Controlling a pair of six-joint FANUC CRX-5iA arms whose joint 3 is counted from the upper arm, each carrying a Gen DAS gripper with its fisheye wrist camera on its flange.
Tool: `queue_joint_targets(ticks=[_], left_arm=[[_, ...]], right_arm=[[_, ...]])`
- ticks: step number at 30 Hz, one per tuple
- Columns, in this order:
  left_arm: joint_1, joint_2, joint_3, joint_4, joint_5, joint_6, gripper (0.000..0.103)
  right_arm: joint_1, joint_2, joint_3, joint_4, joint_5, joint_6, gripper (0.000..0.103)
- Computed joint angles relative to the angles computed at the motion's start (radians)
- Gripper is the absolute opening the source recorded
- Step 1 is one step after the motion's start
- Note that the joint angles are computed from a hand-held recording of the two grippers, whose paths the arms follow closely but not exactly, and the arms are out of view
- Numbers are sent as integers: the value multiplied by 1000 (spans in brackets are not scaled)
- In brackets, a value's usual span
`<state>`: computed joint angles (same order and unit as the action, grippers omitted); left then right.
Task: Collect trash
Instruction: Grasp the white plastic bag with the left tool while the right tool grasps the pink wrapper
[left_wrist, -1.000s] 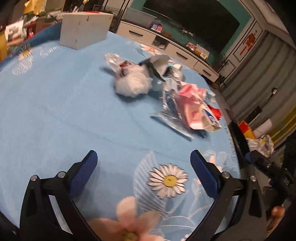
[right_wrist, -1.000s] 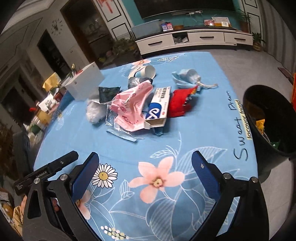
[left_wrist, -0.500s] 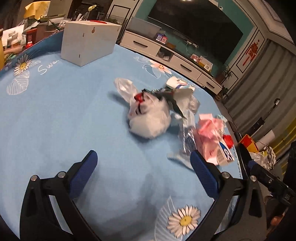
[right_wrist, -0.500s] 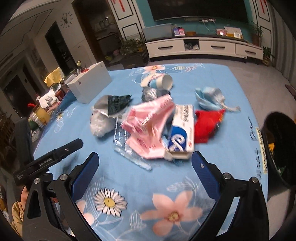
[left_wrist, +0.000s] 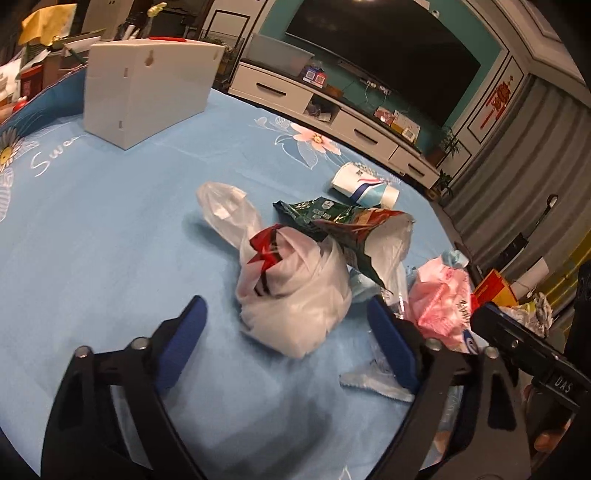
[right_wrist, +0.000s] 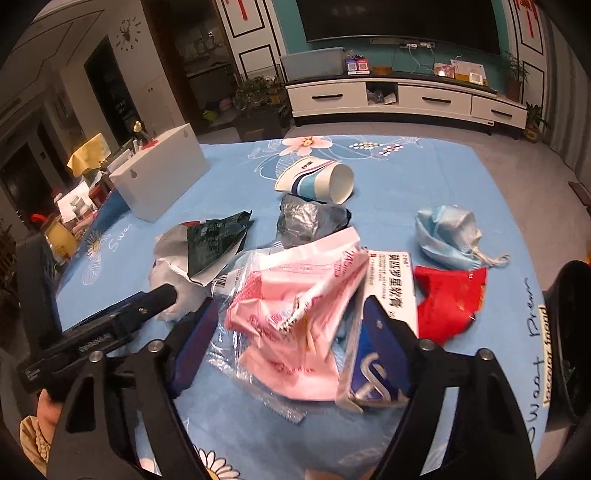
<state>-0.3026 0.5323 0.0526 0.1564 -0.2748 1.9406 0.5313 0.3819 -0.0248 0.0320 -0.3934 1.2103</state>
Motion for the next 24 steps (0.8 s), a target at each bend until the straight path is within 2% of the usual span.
queue_joint_targets(ticks=[5, 6, 8, 9, 11, 14, 16, 17, 21, 24], left_arm=[[-3, 37, 69, -68, -59, 61, 68], [-4, 37, 69, -77, -60, 70, 64], [-3, 42, 67, -60, -56, 52, 48], [-5, 42, 70, -69, -59, 61, 47], [-7, 39, 67, -80, -53, 66, 35], [-7, 20, 36, -59, -32, 41, 28], [-6, 3, 6, -33, -11, 18, 27], [-7, -8, -6, -42, -8, 27, 27], [-10, -58, -55, -86, 1, 79, 27], [-10, -83, -86, -95, 2, 98, 27]], right_arm=[[4, 37, 35, 26, -22, -6, 58], [2, 41, 44, 4, -27, 14, 52], [-1, 47, 62, -31, -43, 45, 42], [-1, 49, 66, -44, -47, 57, 35], [-3, 48, 77, -90, -60, 100, 26], [-3, 42, 77, -121, -66, 124, 20], [-5, 33, 74, -148, -65, 140, 12], [-8, 26, 74, -174, -67, 156, 3], [-24, -17, 63, -293, -71, 244, 2], [-11, -55, 14, -265, -40, 224, 2]])
